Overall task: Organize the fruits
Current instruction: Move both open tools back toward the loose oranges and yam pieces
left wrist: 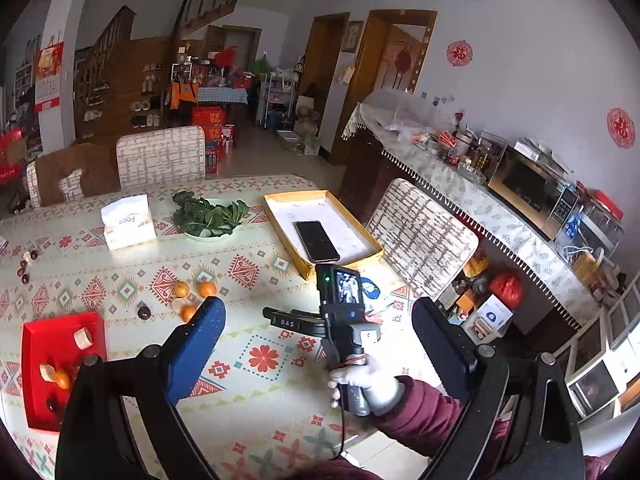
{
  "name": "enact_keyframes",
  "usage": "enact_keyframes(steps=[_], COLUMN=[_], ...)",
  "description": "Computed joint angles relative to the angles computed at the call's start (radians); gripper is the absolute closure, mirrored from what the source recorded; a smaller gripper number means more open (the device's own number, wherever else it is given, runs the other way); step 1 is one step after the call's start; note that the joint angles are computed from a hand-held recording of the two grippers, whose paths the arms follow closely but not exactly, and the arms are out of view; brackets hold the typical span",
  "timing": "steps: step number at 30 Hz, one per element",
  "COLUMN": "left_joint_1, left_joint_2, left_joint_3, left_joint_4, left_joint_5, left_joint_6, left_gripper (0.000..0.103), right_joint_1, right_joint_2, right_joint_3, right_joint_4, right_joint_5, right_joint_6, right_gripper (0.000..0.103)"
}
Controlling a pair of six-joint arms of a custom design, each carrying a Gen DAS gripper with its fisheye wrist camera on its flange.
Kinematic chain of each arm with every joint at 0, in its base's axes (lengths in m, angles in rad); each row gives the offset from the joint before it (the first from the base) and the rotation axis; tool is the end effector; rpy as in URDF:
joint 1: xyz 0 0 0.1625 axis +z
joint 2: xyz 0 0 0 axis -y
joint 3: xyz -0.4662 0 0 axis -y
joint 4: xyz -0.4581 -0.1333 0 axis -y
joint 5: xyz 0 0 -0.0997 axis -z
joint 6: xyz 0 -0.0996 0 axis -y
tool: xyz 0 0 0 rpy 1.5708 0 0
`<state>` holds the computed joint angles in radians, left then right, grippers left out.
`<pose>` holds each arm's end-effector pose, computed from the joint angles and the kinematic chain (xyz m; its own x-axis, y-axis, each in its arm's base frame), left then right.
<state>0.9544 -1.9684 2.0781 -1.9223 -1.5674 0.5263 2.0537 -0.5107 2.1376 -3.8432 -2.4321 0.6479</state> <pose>-0.1196 -0.4000 0.4694 -0.4240 0.8973 -0.1231 0.8954 0.3950 -0.2054 0.2832 -0.4158 -0.0589 -0.8529 0.5081 0.1202 0.1804 0.5027 -0.8454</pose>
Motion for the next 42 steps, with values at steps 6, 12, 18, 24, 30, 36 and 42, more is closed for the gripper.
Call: enact_keyframes(steps=[6, 12, 18, 24, 30, 36, 42], left_joint_1=[0.017, 0.037, 0.068, 0.218, 0.384, 0.497, 0.54], left_joint_2=[-0.011, 0.009, 0.014, 0.144, 0.346, 0.495, 0.559], left_joint_3=[0.014, -0.005, -0.009, -0.063, -0.108, -0.153, -0.176], left_joint_4=[0.0, 0.064, 0.006, -0.109, -0.369, -0.339, -0.342], left_joint_5=[-0.039, -0.035, -0.039, -0.077, 0.004, 0.026, 0.086], left_joint_6=[0.083, 0.116, 0.134, 0.143, -0.012, -0.09, -0.142], left_gripper=[0.009, 0.009, 0.009, 0.008, 0.008, 0.008, 0.012], right_joint_1=[0.016, 0.017, 0.01, 0.013, 0.001, -0.013, -0.034], right_joint_2=[-0.016, -0.003, 0.016, 0.026, 0.034, 0.072, 0.102], right_joint_3=[-0.002, -0.04, -0.081, -0.107, -0.138, -0.224, -0.296], right_joint_4=[0.048, 0.078, 0.109, 0.111, 0.084, 0.114, 0.189], right_joint_5=[-0.03, -0.017, -0.005, -0.019, -0.002, 0.015, 0.082], right_joint_6=[0.014, -0.014, -0.035, -0.072, -0.127, -0.244, -0.315], right_gripper=[0.038, 0.038, 0.038, 0.038, 0.038, 0.038, 0.038])
